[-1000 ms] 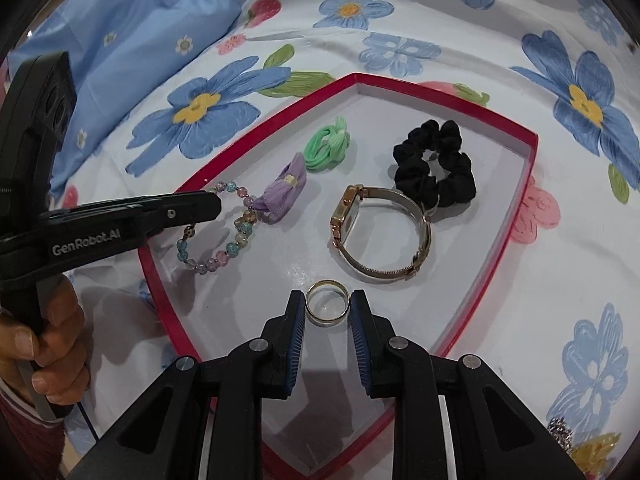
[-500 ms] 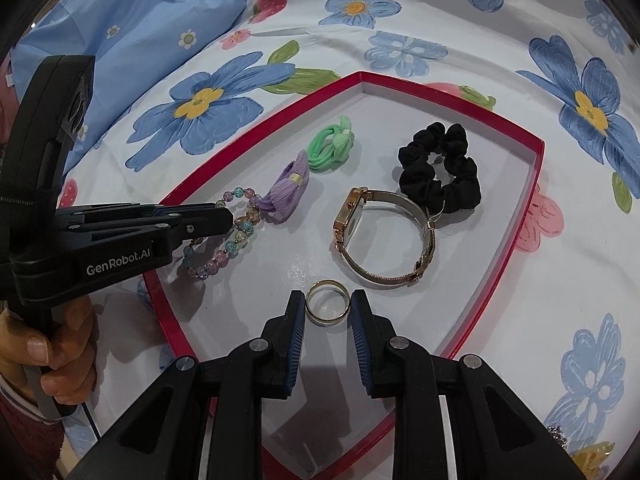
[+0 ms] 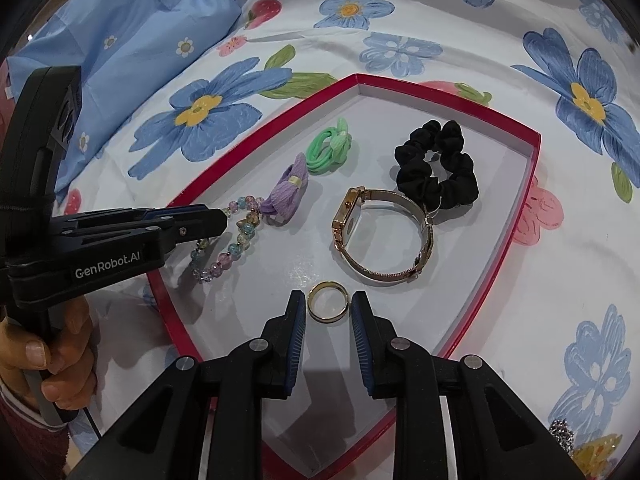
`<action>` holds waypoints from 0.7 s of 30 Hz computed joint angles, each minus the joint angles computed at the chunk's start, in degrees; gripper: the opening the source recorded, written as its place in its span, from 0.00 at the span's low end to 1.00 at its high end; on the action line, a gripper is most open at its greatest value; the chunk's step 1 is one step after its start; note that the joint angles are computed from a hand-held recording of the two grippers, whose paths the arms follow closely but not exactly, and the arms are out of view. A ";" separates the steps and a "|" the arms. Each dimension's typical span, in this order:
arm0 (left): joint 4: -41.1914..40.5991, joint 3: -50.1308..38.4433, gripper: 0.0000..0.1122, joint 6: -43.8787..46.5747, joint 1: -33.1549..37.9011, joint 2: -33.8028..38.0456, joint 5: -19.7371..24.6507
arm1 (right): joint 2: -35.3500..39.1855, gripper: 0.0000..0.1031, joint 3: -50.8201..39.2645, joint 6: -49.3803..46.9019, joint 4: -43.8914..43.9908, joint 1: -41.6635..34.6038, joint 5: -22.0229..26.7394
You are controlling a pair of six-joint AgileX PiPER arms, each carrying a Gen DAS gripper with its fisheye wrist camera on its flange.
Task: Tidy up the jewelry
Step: 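Lower the gold ring into the tray with the right tool while the left tool releases the beaded bracelet, then move both open tools back over the remaining jewelry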
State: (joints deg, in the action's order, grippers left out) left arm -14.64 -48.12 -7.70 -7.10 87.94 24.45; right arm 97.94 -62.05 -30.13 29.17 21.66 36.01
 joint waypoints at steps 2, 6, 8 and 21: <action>0.81 0.27 0.22 -1.30 -0.23 -1.10 0.18 | -0.75 0.25 0.64 -1.65 2.22 -0.74 0.30; 2.37 1.37 0.30 -4.32 -1.08 -4.34 0.25 | -3.99 0.26 2.78 -5.42 6.80 -2.63 0.47; 1.99 1.94 0.34 -5.02 -1.50 -5.92 0.30 | -6.19 0.33 4.11 -7.44 8.92 -4.09 0.71; 11.73 2.45 0.45 -20.88 -11.71 -11.90 1.77 | -18.09 0.39 11.71 -18.02 18.08 -22.61 8.31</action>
